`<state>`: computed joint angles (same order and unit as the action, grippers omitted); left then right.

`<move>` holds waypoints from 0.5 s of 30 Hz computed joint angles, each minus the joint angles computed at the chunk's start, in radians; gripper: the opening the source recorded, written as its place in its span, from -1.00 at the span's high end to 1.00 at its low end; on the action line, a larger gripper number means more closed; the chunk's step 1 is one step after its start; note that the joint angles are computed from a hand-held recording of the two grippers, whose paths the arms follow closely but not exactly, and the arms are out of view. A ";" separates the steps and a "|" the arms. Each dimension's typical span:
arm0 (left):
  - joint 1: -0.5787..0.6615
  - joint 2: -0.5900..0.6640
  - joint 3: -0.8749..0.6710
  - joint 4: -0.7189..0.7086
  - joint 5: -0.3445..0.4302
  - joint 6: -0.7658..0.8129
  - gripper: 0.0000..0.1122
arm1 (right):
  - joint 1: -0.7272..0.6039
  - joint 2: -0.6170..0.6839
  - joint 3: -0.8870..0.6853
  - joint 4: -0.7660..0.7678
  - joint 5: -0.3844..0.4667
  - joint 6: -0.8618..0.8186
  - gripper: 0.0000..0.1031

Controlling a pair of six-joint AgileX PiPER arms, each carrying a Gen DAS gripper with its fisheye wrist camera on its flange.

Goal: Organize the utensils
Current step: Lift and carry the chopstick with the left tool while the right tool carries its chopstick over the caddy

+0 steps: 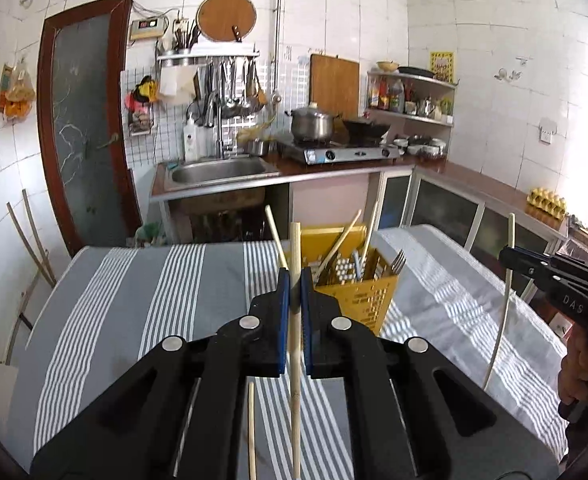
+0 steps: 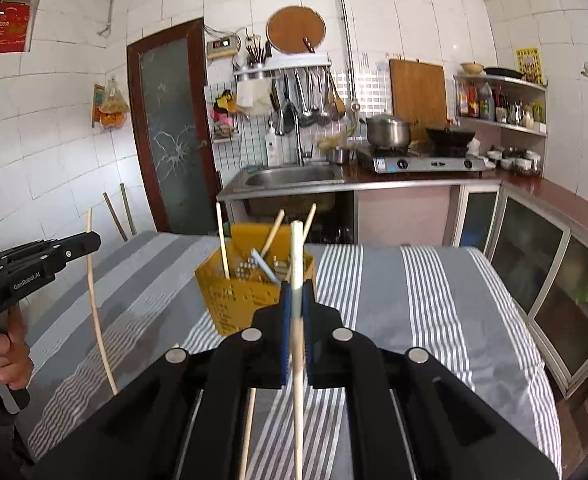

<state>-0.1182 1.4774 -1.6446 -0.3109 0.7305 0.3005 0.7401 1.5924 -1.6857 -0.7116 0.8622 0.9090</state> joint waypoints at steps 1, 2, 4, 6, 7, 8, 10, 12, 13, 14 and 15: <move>-0.007 0.006 -0.019 0.008 0.002 -0.008 0.92 | -0.006 0.010 -0.027 0.008 0.002 -0.021 0.89; -0.011 0.012 -0.038 0.011 0.009 -0.012 0.92 | -0.012 0.020 -0.053 0.012 0.004 -0.038 0.89; -0.024 0.031 -0.091 0.039 0.015 -0.036 0.92 | -0.022 0.033 -0.094 0.019 0.004 -0.058 0.89; -0.033 0.063 -0.164 0.058 0.031 -0.065 0.92 | -0.035 0.056 -0.162 0.024 0.011 -0.084 0.89; -0.037 0.080 -0.200 0.064 0.042 -0.075 0.92 | -0.038 0.069 -0.192 0.027 0.015 -0.095 0.89; -0.039 0.091 -0.225 0.069 0.049 -0.083 0.92 | -0.044 0.083 -0.229 0.029 0.018 -0.108 0.89; -0.051 0.130 -0.308 0.083 0.073 -0.100 0.92 | -0.047 0.115 -0.302 0.026 0.030 -0.131 0.89; -0.067 0.170 -0.388 0.107 0.091 -0.116 0.92 | -0.049 0.147 -0.373 0.025 0.034 -0.152 0.89; -0.074 0.194 -0.438 0.117 0.106 -0.122 0.92 | -0.053 0.171 -0.421 0.024 0.041 -0.165 0.89; -0.080 0.228 -0.503 0.126 0.124 -0.130 0.92 | -0.058 0.200 -0.478 0.030 0.053 -0.186 0.89; -0.083 0.253 -0.551 0.130 0.142 -0.133 0.92 | -0.061 0.225 -0.526 0.038 0.063 -0.203 0.89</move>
